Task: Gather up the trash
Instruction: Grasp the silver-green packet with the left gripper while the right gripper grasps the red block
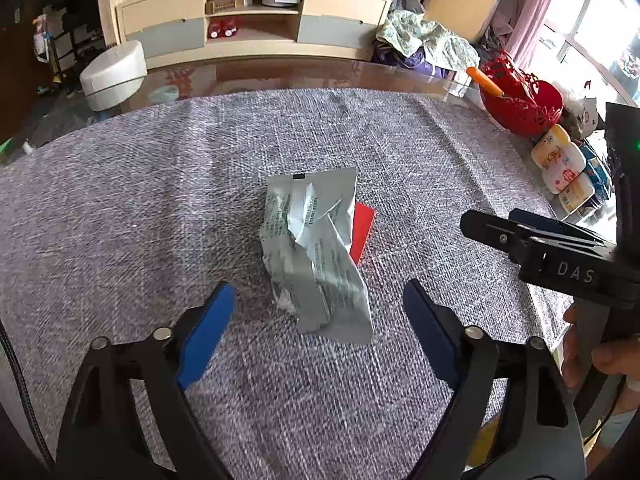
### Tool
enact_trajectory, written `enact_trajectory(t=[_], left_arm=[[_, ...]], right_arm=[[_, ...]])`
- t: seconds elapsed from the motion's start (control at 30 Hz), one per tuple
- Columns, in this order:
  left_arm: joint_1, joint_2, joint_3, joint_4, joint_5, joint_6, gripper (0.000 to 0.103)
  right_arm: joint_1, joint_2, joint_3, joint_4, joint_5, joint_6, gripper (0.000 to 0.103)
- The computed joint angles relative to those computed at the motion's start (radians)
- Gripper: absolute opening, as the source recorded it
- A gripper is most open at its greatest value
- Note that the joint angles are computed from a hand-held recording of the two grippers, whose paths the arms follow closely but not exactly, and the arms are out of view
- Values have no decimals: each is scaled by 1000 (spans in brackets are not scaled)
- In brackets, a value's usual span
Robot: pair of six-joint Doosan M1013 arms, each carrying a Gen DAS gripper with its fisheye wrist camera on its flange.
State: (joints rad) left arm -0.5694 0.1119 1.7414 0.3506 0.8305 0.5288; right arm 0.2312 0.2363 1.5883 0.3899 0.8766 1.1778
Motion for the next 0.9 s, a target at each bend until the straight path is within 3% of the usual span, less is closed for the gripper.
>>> enact_trajectory(t=[0.07,0.2,0.33,0.4,0.6,0.9], left_arm=[[11,4,2,-35,-13,34,71],[36,5,16,-108,-49,93,47],[44,0,25,-116,-65,105,42],[47,-4,30,-106,-63,102,33],[51,-15,39,-35,-16,38,32],[56,-45,63,15,3,17,30]], right_arm=[[1,6,-4,4,2,-1,92],[10,15,-12,9,6,-6,92],[22,25,-20,14,12,-11,92],[28,26,-21,24,20,-17,92],[56,33,-30,57,45,-46,90],[101,48,-26,83,70,-60,60]])
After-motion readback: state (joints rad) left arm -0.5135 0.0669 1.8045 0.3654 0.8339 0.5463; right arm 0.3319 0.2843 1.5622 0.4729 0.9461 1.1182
